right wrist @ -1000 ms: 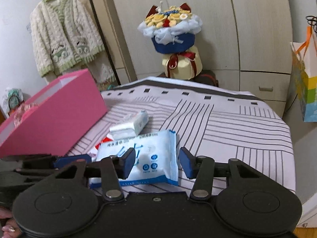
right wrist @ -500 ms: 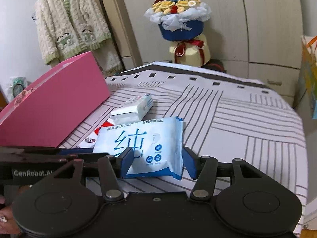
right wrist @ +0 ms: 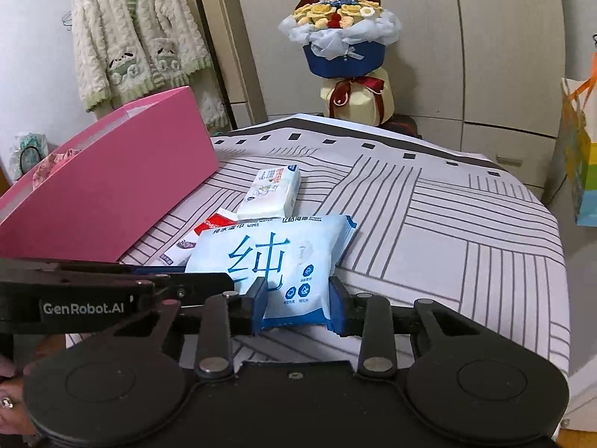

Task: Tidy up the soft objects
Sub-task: 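Close both tools on the ends of the blue-and-white wipes pack, then lift the wipes pack with both tools and carry it over the box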

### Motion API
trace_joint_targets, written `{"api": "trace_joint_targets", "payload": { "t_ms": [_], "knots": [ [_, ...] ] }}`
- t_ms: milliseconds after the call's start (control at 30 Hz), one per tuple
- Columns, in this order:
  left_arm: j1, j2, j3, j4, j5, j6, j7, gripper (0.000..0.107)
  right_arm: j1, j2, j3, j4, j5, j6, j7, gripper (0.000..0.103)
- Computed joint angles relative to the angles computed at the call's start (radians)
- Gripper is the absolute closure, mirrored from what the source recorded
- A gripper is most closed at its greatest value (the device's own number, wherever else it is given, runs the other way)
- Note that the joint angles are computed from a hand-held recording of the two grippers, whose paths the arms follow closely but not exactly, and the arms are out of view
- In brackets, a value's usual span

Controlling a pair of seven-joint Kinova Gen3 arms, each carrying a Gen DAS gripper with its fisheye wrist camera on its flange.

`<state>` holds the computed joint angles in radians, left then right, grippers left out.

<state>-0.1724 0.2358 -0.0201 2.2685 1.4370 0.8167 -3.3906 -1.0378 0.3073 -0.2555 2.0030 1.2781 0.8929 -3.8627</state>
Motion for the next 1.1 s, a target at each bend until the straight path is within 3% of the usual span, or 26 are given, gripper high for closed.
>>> {"api": "trace_joint_targets", "payload": {
  "t_ms": [233,367,500,767,933,1100],
  "knots": [
    [-0.051,-0.008,-0.008,-0.024,-0.127,0.098,0.058,0.074,-0.056,0.0,-0.015,-0.036,-0.077,0.089,-0.002,0.057],
    [-0.098,0.012,-0.013,-0.071,-0.238,0.207,0.121,0.074,-0.111,0.006,-0.027,-0.047,-0.1,0.16,-0.038,0.051],
    [-0.14,-0.006,-0.019,-0.069,-0.299,0.272,0.088,0.074,-0.166,0.015,-0.043,-0.063,-0.118,0.226,-0.084,0.05],
    [-0.196,-0.048,-0.05,-0.081,-0.426,0.39,0.058,0.074,-0.26,0.041,-0.058,-0.179,-0.22,0.364,-0.03,0.047],
    [-0.244,-0.069,-0.079,-0.098,-0.493,0.48,0.03,0.074,-0.257,0.064,-0.115,-0.27,-0.267,0.435,0.014,0.047],
    [-0.311,-0.107,-0.126,-0.092,-0.529,0.557,-0.07,0.072,-0.259,0.09,-0.135,-0.394,-0.318,0.477,0.11,0.047]
  ]
}}
